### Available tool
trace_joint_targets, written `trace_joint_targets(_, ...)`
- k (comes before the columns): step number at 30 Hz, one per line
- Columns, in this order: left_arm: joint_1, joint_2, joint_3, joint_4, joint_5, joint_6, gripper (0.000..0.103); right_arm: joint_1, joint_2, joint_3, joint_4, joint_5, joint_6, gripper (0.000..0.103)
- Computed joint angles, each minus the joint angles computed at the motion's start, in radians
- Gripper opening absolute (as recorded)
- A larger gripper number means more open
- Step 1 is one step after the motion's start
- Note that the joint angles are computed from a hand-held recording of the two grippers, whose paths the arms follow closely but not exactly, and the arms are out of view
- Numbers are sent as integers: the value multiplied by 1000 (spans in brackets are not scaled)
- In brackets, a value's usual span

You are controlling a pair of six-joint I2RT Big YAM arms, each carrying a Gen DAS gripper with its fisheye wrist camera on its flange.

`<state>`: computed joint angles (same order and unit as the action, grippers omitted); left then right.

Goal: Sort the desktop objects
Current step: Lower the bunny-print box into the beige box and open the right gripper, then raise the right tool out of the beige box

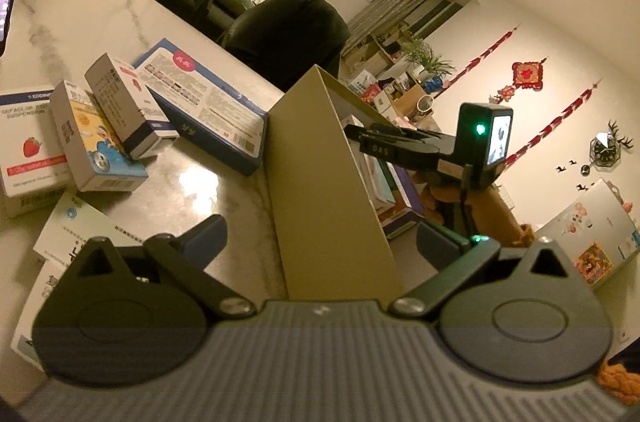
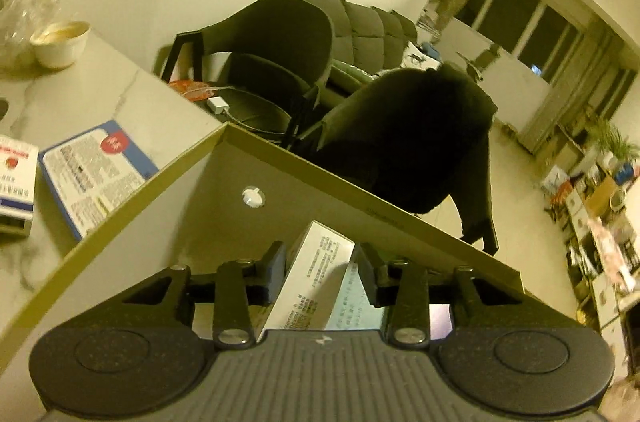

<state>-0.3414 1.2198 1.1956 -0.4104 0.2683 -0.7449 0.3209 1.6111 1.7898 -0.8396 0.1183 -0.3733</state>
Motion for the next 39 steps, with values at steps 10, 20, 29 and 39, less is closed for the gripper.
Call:
trace_joint_targets(10,-2,1,-9,17,3,-4,102,-19,-20,-20,30,-42,-43,51)
trace_joint_targets(20,1,8,-14,32,10,-13,102,-86,-85,-56,17,-223,-47,54)
trace_joint_targets(29,-8,18,-13,34,16,-17,102,-131,-166,-121,-90,-400,-316,54)
trace_joint_targets(39,-12,17,-10,23,9,-16,102,-95,-186,-170,-105,-341,-508,48)
